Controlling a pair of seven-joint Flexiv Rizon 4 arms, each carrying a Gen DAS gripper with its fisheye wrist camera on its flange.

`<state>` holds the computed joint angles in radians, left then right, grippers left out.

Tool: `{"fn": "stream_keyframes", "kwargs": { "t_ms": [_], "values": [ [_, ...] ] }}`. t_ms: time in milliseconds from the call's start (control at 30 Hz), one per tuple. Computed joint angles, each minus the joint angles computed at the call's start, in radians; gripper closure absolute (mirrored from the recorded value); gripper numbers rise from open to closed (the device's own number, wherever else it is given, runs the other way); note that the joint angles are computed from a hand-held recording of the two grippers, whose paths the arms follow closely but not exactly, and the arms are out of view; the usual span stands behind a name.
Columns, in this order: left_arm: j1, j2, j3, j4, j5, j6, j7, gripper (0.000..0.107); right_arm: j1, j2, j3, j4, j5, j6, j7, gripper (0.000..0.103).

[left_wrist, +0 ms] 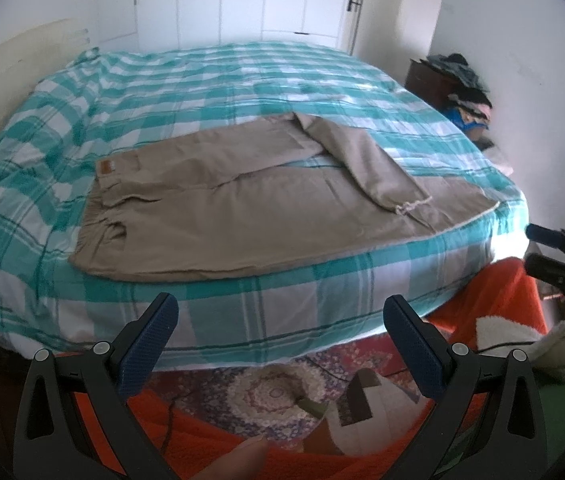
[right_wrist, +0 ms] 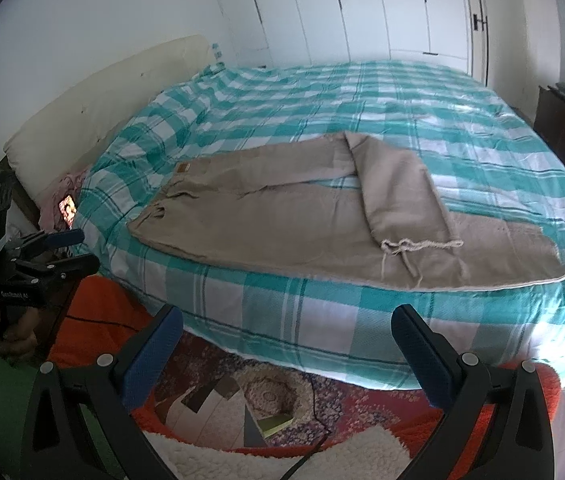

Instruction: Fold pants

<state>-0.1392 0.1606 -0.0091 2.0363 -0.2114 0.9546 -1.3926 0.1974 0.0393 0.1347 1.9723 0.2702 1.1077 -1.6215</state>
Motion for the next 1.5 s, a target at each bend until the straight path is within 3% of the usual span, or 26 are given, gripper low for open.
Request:
{"fn": "stream_keyframes", "kwargs": {
  "t_ms": [533,633,733,800,933,1233,1267,1300,1367,1433,1500],
  "values": [
    [0.016,-0.056,-0.011,-0.054,0.063,-0.033,-0.059,0.004,-0.027,-0.014,-0.025,-0.006,0.098,-0.003,-0.01,0.0],
    [0.016,-0.087,-0.015,-0.08,0.061,-0.005,-0.058,0.004,-0.028,-0.051,-0.019,-0.035,0.104,0.027,-0.053,0.0],
    [0.015,-0.119,-0.014,-0.107,0.029,0.009,-0.05,0.004,-0.031,-0.12,-0.006,-0.102,0.126,0.063,-0.181,0.0],
    [0.013,-0.131,-0.013,-0.114,-0.003,0.01,-0.041,0.004,-0.036,-0.181,-0.003,-0.129,0.059,0.087,-0.235,0.0],
    [0.012,-0.133,-0.01,-0.108,0.001,-0.009,-0.054,0.004,-0.005,-0.347,-0.091,-0.154,-0.285,0.155,-0.14,0.001],
    [0.018,-0.162,-0.013,-0.135,0.031,-0.093,-0.098,0.004,-0.079,-0.635,-0.062,-0.402,-0.435,0.038,-0.144,0.024],
    [0.018,-0.169,-0.014,-0.143,0.034,-0.1,-0.1,0.004,-0.08,-0.661,-0.064,-0.428,-0.449,0.013,-0.148,0.036],
    [0.018,-0.175,-0.014,-0.15,0.037,-0.108,-0.102,0.004,-0.086,-0.684,-0.063,-0.451,-0.455,-0.012,-0.152,0.058],
    [0.018,-0.186,-0.015,-0.16,0.042,-0.119,-0.105,0.004,-0.083,-0.703,-0.085,-0.482,-0.471,-0.046,-0.122,0.084],
    [0.019,-0.202,-0.016,-0.175,0.05,-0.139,-0.11,0.004,-0.086,-0.692,-0.094,-0.486,-0.478,-0.036,-0.095,0.095],
    [0.021,-0.224,-0.016,-0.193,0.05,-0.165,-0.113,0.004,-0.091,-0.664,-0.096,-0.475,-0.506,-0.005,-0.113,0.096]
  ]
}}
